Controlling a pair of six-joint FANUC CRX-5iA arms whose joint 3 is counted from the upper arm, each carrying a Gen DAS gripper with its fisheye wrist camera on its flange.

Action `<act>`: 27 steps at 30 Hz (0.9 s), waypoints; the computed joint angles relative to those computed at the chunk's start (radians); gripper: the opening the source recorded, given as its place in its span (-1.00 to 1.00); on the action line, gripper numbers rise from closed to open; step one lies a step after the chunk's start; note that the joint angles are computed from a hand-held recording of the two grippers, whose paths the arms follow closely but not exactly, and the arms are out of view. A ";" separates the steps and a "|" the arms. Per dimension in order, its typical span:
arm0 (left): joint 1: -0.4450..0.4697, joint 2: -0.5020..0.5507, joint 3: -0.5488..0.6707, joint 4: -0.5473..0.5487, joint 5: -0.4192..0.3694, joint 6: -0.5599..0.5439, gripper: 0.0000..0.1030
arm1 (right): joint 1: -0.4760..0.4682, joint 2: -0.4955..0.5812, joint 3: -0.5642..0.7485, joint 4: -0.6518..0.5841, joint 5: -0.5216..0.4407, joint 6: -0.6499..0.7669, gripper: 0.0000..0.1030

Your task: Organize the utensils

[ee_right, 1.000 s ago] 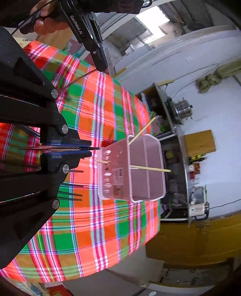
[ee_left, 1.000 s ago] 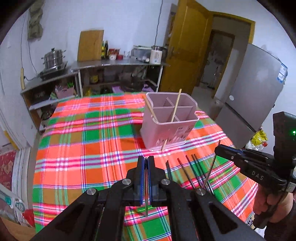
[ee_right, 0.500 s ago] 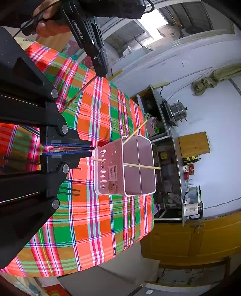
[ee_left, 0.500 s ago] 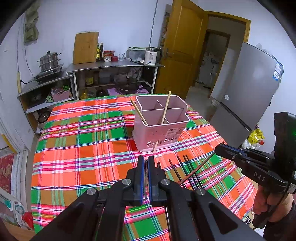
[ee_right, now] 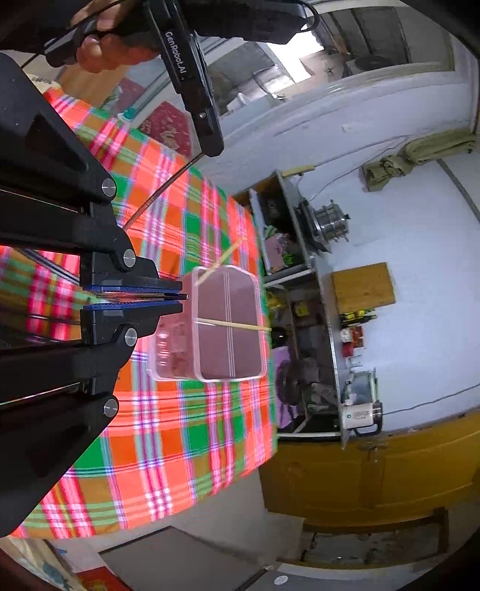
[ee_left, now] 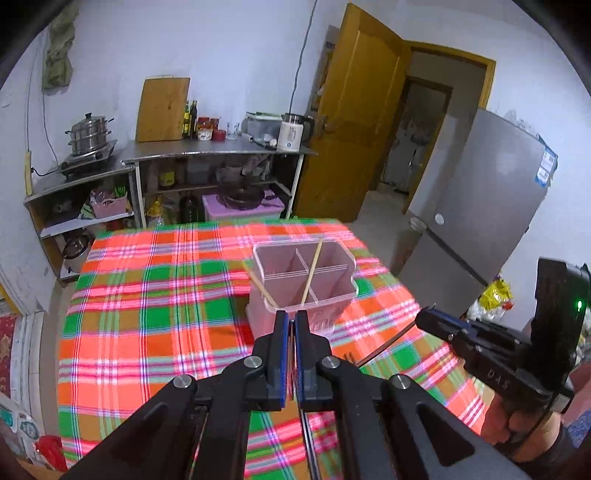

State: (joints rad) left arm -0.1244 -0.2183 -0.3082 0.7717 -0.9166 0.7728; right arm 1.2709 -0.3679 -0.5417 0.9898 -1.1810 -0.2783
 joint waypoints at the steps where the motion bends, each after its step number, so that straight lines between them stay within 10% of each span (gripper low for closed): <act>1: -0.007 0.013 0.020 -0.002 0.009 0.009 -0.94 | -0.008 -0.002 0.001 0.008 0.002 0.003 -0.93; 27: -0.130 0.292 0.268 -0.008 0.164 0.091 -0.94 | -0.348 0.096 0.036 0.129 0.310 0.047 -0.93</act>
